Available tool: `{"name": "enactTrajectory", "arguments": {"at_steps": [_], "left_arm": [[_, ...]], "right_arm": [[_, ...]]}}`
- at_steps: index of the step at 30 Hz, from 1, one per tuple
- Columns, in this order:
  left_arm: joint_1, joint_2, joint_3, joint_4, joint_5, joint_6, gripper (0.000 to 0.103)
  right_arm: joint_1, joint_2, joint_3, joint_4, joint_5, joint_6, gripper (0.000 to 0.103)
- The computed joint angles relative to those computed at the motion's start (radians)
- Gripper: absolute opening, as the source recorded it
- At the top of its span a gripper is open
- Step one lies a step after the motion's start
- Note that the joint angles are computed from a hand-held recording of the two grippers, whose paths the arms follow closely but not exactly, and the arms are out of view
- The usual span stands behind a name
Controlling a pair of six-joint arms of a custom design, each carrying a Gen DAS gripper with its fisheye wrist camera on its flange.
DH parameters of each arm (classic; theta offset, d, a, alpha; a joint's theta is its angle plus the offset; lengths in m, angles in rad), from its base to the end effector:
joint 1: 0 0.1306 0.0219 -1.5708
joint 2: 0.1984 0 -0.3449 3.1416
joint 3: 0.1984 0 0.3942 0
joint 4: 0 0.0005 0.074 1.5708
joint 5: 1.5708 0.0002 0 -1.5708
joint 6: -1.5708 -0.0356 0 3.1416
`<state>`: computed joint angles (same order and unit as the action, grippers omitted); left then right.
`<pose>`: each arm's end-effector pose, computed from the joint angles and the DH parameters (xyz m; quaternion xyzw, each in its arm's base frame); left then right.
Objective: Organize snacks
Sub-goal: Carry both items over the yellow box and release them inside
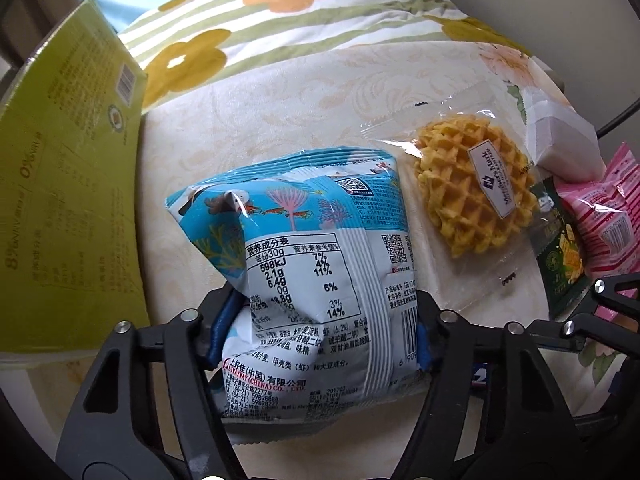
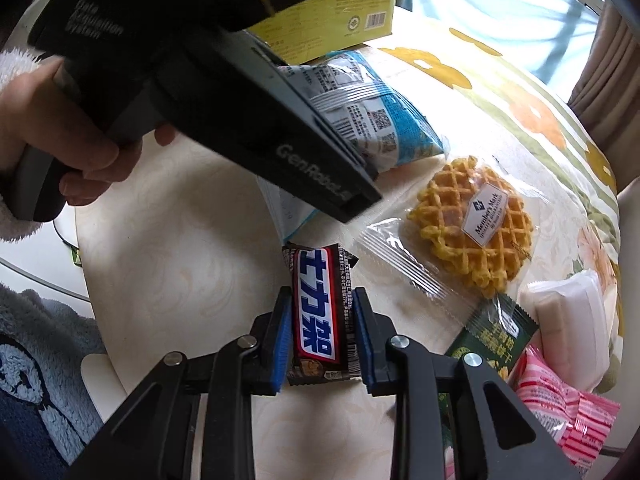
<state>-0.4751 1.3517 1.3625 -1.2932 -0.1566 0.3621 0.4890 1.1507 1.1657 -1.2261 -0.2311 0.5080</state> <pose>0.3934 -0.1967 0.3750 0.0445 0.9857 0.0125 0.1624 0.3303 0.1844 0.3712 -0.4854 0.8485 0.1117 0.1788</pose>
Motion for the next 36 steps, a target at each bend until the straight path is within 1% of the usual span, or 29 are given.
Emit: {"name": "enactTrajectory", "arguments": {"at_steps": [6,12,18,23,27,30,33,36], "left_arm": [[-0.013,-0.032,0.008,-0.02,-0.015,0.034,0.063],[-0.038,-0.087,0.042,-0.054,-0.063,0.079,0.063],[-0.044,-0.158,0.104,-0.085,-0.112,0.139,0.063],[-0.021,-0.21,0.15,-0.077,-0.15,0.13,0.063],[0.035,-0.248,0.178,-0.064,-0.15,0.103,0.063],[0.102,-0.289,0.182,-0.057,-0.134,0.058,0.063],[0.198,-0.322,0.186,-0.065,-0.097,-0.008,0.063],[0.321,-0.343,0.183,-0.06,-0.037,-0.083,0.063]], "right_arm": [[-0.01,-0.022,0.001,0.004,-0.012,-0.018,0.026],[-0.021,-0.072,0.002,-0.001,-0.038,-0.044,0.026],[-0.043,-0.082,0.055,-0.01,-0.087,-0.103,0.026],[-0.043,-0.061,0.141,-0.012,-0.09,-0.114,0.026],[-0.023,-0.05,0.203,-0.009,-0.054,-0.131,0.026],[0.018,-0.015,0.277,0.002,-0.025,-0.176,0.026],[0.063,0.016,0.339,0.012,0.01,-0.234,0.026],[0.113,0.087,0.431,0.028,0.017,-0.321,0.026]]}}
